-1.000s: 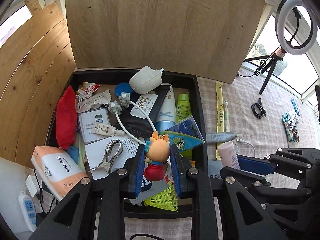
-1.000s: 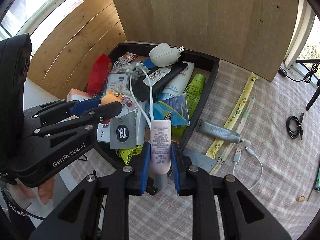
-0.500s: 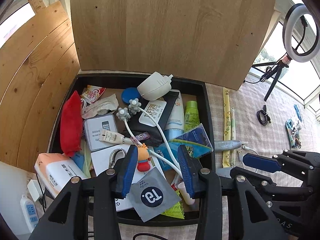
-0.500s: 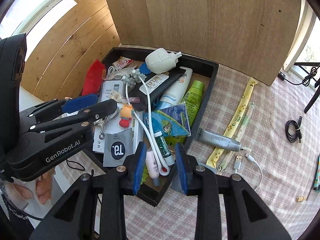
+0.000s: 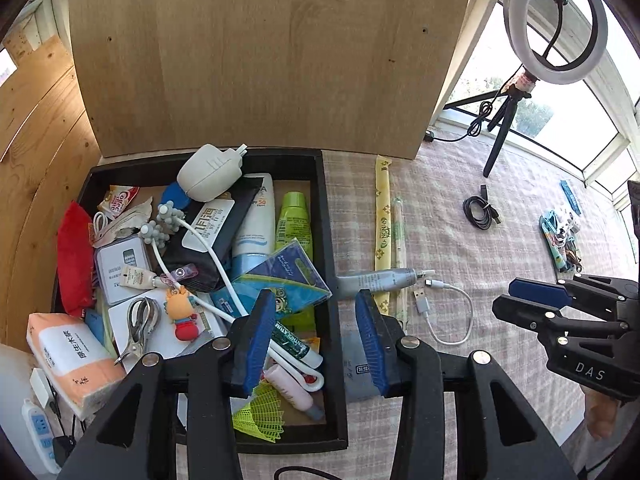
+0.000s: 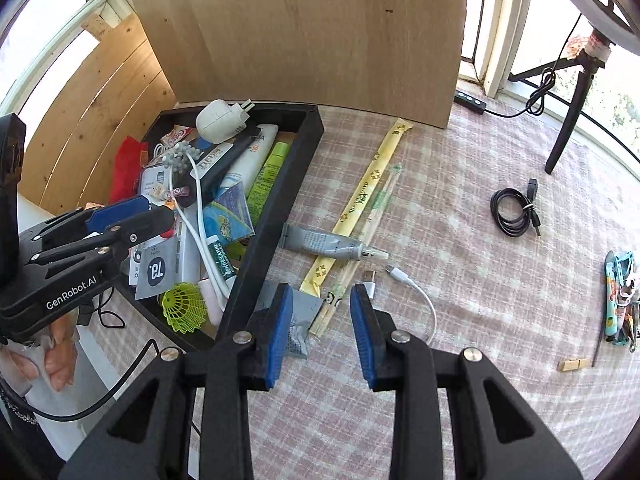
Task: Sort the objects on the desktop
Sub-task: 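Move left tool to the wooden clothespin while right tool approaches the orange cream tube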
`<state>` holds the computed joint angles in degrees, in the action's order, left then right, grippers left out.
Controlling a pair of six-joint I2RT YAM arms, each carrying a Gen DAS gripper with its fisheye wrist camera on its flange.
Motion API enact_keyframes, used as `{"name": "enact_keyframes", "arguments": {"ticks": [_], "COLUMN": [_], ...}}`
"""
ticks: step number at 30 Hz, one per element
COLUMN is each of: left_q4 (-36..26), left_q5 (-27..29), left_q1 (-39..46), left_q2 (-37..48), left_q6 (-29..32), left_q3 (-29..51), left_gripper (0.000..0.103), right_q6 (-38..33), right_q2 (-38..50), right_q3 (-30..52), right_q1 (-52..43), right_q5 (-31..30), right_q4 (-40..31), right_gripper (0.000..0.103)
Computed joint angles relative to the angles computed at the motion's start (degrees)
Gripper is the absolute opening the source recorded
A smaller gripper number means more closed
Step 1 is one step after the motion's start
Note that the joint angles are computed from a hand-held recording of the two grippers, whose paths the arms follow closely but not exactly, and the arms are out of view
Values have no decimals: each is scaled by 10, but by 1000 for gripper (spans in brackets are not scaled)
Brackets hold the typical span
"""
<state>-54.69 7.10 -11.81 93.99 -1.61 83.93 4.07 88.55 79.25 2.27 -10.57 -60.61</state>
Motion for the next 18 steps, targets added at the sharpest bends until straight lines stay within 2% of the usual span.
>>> {"name": "enact_keyframes", "arguments": {"ticks": [9, 18], "left_q4": [15, 31], "left_q5": [-21, -36], "left_q1": [-147, -282], "left_q2": [39, 112], "left_q6": [-77, -161], "left_q3": [18, 65], "left_gripper": [39, 39], "right_q6": [-159, -332], "right_q2": [-49, 19], "right_q3": [-52, 4], "right_q1": [-259, -538], "right_q5": [-33, -73], "right_q4": [-33, -77], "right_gripper": [30, 30]}}
